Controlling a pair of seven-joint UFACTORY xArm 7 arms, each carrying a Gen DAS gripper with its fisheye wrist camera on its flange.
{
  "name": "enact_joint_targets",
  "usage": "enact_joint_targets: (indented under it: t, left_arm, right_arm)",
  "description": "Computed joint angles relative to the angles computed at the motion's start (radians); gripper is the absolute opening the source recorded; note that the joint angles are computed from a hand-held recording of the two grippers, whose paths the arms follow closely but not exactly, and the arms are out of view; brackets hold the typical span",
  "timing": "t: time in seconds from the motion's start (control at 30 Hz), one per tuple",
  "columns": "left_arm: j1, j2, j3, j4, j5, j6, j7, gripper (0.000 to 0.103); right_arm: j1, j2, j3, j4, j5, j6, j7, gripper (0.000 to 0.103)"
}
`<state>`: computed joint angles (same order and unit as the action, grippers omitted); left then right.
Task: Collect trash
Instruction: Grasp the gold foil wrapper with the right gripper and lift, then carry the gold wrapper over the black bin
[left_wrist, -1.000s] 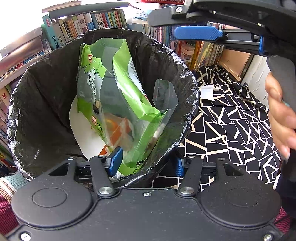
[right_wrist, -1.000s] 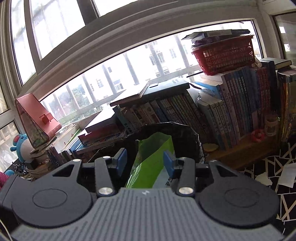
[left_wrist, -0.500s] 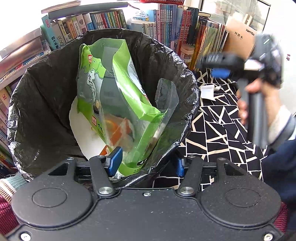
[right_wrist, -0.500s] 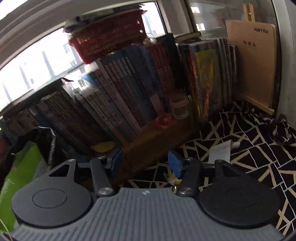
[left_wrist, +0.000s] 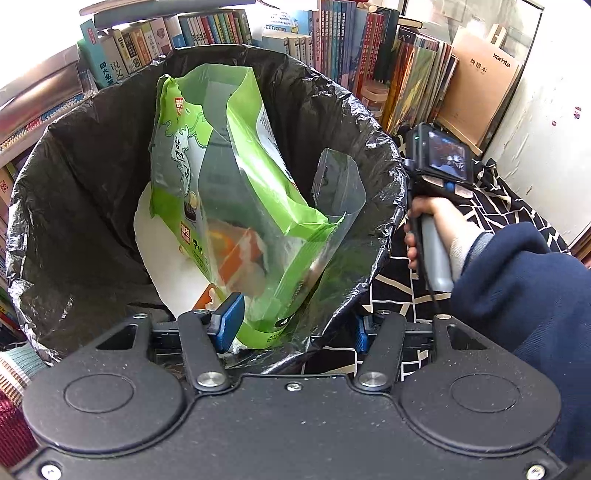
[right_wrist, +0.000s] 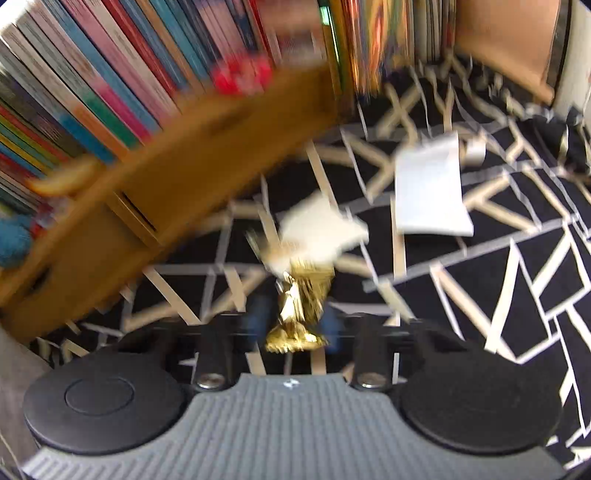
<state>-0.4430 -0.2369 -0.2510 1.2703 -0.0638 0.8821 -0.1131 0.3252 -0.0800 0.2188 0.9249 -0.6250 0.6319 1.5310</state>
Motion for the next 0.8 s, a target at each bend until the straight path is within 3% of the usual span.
enact_joint_targets:
  t: [0.07,0.2,0.4,0.63,0.8]
  left_arm:
    - [0.0,0.0,0.002,-0.002,-0.004,-0.003,0.003,0.055]
    - [0.0,0.0,0.003,-0.004,-0.008,-0.004,0.004,0.055]
    - [0.0,0.001,0.003,-0.003,-0.01,-0.002,0.002,0.055]
    - [0.0,0.003,0.003,-0.002,-0.01,-0.001,0.001,0.055]
    - [0.0,0.001,0.003,-0.007,-0.008,-0.004,0.003,0.055]
  right_arm:
    - [-0.007,-0.001,0.018,0.01,0.009,0.024,0.004,0.017]
    - [0.008,-0.067,0.011,-0.022,0.047,0.002,-0.008,0.017]
    - [-0.021,-0.231,0.066,-0.046,0.046,-0.042,-0.048,0.017]
    - [-0.094,-0.434,0.167,-0.044,0.01,-0.23,-0.086,0.018]
    - [-0.112,-0.445,0.218,-0.004,0.023,-0.381,-0.171,0.019]
